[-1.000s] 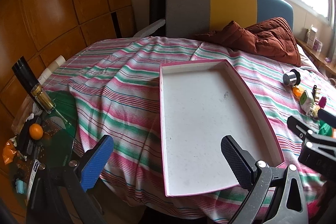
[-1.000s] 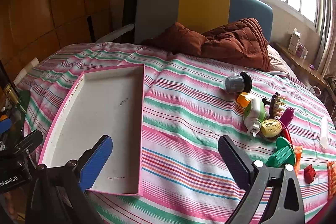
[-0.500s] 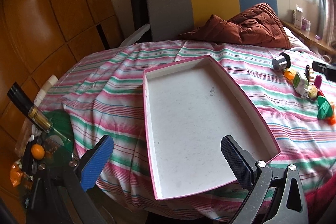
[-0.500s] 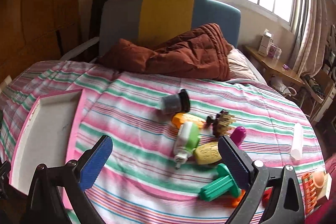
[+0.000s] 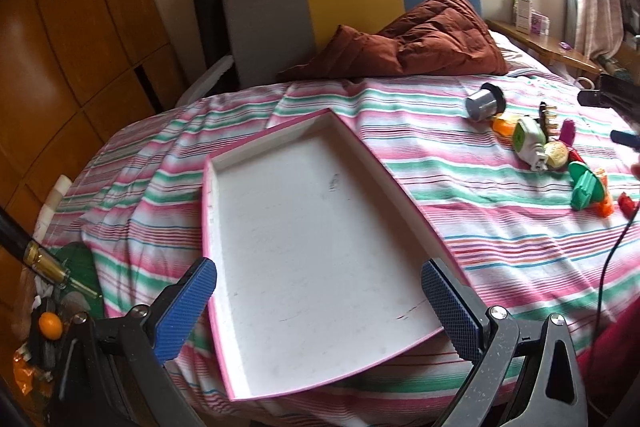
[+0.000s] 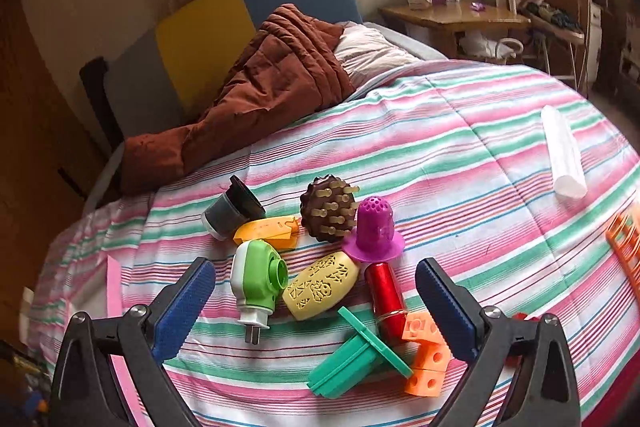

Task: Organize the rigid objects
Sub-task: 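Move both tools from the white tray toward the cluster of toys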

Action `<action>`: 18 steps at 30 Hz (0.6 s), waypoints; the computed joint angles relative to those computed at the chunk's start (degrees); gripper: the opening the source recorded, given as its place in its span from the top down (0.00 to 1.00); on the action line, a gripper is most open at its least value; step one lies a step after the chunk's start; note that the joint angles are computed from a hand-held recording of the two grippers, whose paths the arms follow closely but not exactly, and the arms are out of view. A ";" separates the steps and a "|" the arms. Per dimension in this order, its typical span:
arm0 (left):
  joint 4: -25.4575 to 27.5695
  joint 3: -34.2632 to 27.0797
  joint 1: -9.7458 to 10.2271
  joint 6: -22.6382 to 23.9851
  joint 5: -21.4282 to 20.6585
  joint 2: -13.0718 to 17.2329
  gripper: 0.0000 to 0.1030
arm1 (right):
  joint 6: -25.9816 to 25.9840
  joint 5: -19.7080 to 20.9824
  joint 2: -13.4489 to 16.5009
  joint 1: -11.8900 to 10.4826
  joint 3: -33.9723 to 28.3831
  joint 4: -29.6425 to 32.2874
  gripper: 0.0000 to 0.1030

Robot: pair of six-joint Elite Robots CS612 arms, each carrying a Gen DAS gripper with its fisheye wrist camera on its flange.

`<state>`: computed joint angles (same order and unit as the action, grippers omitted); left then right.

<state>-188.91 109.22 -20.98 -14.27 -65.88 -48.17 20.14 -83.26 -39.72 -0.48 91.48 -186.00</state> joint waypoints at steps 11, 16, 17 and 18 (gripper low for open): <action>6.27 -7.26 1.69 -0.80 -16.64 2.07 0.00 | 9.25 5.12 0.52 -2.03 0.67 -2.40 0.01; 10.47 -11.43 1.23 1.07 -20.45 3.57 0.01 | 12.02 7.22 0.76 -2.80 0.61 -2.09 0.01; 10.86 -12.22 1.00 1.85 -21.25 3.89 0.02 | 12.33 7.32 0.76 -2.88 0.61 -2.01 0.01; 10.99 -12.88 0.73 2.79 -21.57 4.20 0.02 | 12.61 7.42 0.75 -2.94 0.66 -2.06 0.01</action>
